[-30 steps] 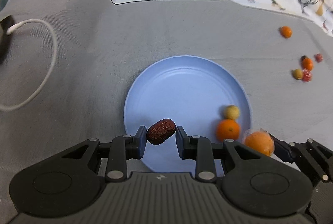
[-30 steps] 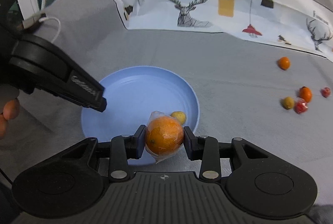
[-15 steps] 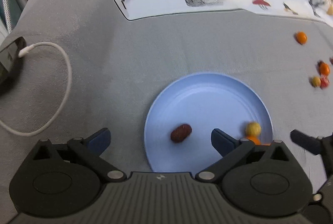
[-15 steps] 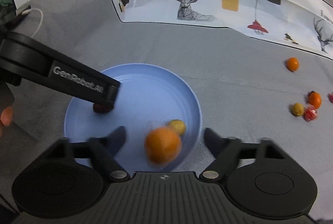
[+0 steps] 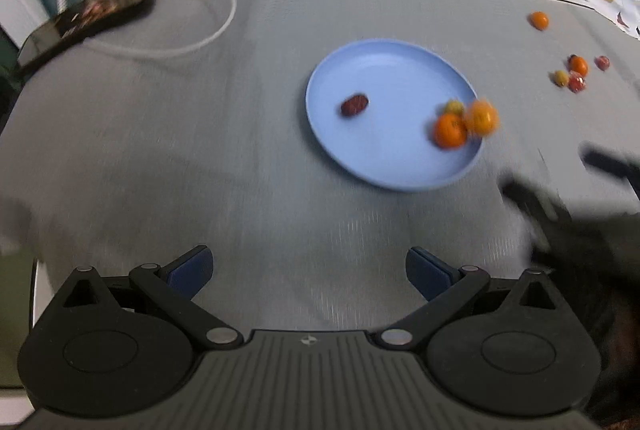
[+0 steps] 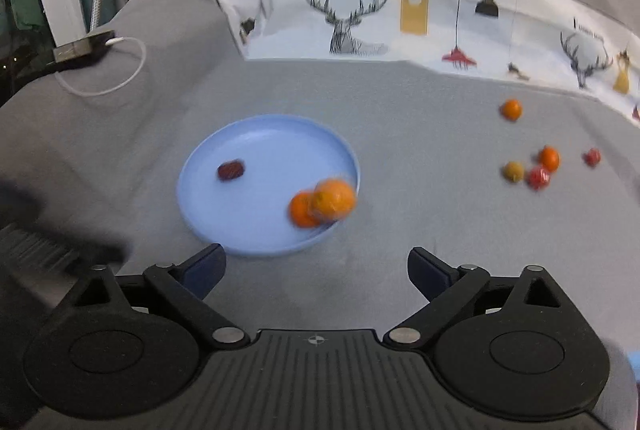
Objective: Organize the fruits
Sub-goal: 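Withdraw both open tools from the blue plate, then grasp a mandarin with the left tool while the right tool grasps another mandarin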
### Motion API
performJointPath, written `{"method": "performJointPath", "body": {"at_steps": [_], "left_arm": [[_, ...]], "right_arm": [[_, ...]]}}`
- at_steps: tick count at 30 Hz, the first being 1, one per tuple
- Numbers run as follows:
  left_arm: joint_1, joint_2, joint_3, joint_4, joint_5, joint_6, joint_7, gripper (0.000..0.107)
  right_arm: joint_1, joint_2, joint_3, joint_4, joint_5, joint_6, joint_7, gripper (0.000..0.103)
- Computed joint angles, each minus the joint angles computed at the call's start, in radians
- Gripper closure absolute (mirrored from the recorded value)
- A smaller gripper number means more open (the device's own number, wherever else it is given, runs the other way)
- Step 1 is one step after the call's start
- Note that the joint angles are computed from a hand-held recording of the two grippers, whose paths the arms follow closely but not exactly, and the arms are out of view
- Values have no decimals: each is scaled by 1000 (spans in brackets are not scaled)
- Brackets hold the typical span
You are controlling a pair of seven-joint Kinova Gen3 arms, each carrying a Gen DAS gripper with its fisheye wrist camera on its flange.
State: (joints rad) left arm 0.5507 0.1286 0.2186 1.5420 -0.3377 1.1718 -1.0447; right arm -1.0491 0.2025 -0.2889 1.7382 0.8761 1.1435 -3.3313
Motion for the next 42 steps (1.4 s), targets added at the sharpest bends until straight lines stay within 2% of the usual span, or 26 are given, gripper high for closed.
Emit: {"method": "performJointPath", "body": {"at_steps": [3,6,9,12,14,16,19,22,26,29,33,37,42], "left_arm": [[9,-28,5,11,-24,28,25,5],[-8,-56,5,15,-22,18,41,5],[-24,-43,5,-12,-16,21,58,5],[-25,-36,8,-25,-20,15,63,5],[-21,-23,10,-39,-23,19,58,5],[-24,-12,6,-50,-3,15,38,5],[-20,0,1,-52,6,6,31,5],[-16,19,-5,-58,6,10,16,5],[-16,52,-22,-86,5,21,11,5],[-19,76,-37,-113,7,26,11,5],[0,108,-47,-160,-12,30,15,5],[28,131,-48,-207,-14,28,13,5],[98,160,-41,-264,-36,19,30,5]], "right_arm": [[63,45,14,-43,-42,1,41,8],[28,7,76,-20,-38,-45,-16,7],[55,18,34,-44,-38,15,26,7],[43,-6,23,-24,-30,39,-13,7],[18,5,20,-23,-9,95,-23,7],[10,41,42,-34,-10,135,16,6],[59,98,58,-32,-8,118,66,6],[106,153,91,-52,-29,59,145,6],[118,192,134,-90,-37,5,207,7],[112,157,148,-64,-15,-63,195,6],[107,90,123,-18,-17,-51,144,6],[165,-33,-19,77,2,11,-10,5],[57,-173,-3,166,-25,164,-214,2]]}}
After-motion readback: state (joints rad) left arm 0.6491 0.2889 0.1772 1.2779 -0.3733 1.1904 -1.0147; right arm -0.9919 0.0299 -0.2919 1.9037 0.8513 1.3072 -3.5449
